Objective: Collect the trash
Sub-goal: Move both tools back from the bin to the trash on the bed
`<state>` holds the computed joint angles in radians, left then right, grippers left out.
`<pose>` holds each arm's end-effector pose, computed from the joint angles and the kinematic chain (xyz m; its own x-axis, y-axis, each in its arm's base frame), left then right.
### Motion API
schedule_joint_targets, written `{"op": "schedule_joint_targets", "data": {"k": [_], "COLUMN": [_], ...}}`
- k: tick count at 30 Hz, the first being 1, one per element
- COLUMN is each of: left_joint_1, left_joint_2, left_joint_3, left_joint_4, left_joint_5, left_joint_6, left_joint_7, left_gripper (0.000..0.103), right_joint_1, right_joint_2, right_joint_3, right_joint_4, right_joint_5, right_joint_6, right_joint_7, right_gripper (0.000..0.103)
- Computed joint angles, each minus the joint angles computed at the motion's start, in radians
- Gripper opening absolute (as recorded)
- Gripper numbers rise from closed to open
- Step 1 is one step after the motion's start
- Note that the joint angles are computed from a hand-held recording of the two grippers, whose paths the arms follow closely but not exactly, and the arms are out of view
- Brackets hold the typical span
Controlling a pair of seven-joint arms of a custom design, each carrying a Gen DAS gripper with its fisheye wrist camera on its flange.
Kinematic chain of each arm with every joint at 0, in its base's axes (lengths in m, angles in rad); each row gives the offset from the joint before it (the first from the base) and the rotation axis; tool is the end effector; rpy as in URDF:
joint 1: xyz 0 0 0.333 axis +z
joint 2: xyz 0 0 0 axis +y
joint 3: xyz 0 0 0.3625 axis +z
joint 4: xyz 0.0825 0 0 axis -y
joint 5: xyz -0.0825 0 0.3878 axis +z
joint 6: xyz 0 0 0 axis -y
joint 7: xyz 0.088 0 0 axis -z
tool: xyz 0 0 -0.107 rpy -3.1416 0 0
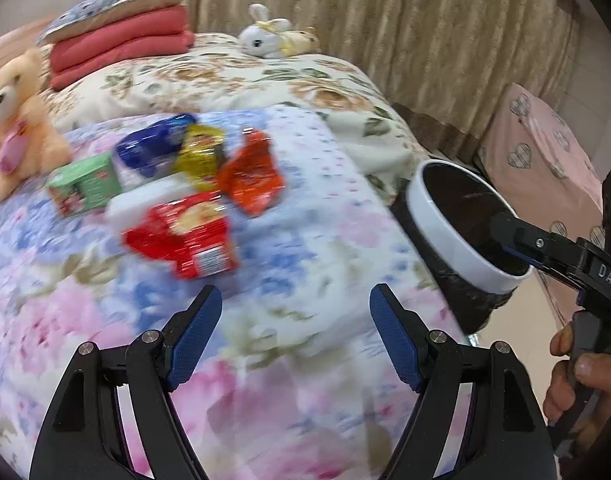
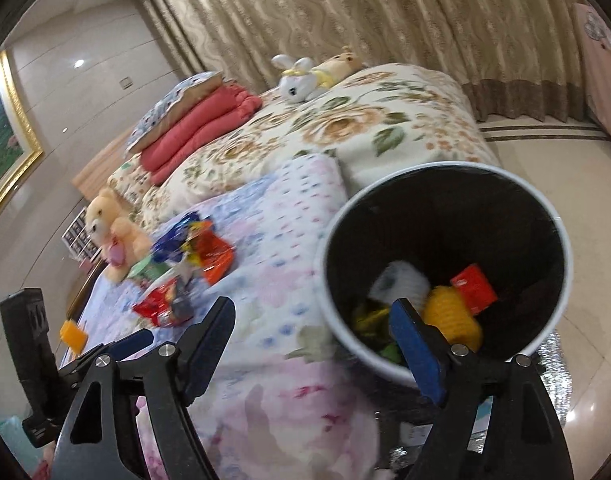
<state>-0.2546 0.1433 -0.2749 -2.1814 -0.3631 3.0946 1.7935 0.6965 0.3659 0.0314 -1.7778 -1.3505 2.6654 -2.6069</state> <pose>0.5410 -0.2750 0.4572 -0.4194 -0.8957 0.1481 -0.6946 0.2116 -0.6876 0.5014 0.4815 0.4335 -0.0984 -0.9309 -0.3517 -0.5771 0.3413 -0.7419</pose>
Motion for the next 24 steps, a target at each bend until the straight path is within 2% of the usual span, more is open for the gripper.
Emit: {"op": "schedule_joint_targets", "data": {"k": [6,9,12,17,24], "left_joint_1": [0.050,0.053,0.081,0.083,0.095], "left_joint_2": [-0.033,-0.041,-0.040,-0.035,-0.018], "left_joint_3": [-0.003,0.019,0.006,0.016,0.000], "left_joint_4": [-0.049,-0.065,-0.063,-0.061,-0.025], "left_joint_5": [-0.073,-0.070,-0.123,-0.134,-0.190], "left_joint_6": [0.015,0.020,0.007,0.002,-0.020], "left_joint_7": [0.039,0.028,0.062,0.070,0.119], "left_gripper": [0.078,0.078,0.078,0.078,0.078], "right_joint_1": [0.018,0.035,0.054,0.077,0.077], "right_joint_2": [0.075,0.114,0.152,0.207,0.281], "right_joint_3": [0.001,-0.012,-0.029,-0.064,-0.098], "right_joint_4": [0.093,0.141,0.187,0.252,0.343], "right_joint_5": [0.055,0.097,0.145,0.224,0.360], "right_joint_6": [0.033,0.054,0.070,0.100,0.135], "right_joint_7": [-0.089,-0.143,-0.200,-0.287,-0.447], "right_gripper": [0.082,0.082,0.082,0.082,0.082]}}
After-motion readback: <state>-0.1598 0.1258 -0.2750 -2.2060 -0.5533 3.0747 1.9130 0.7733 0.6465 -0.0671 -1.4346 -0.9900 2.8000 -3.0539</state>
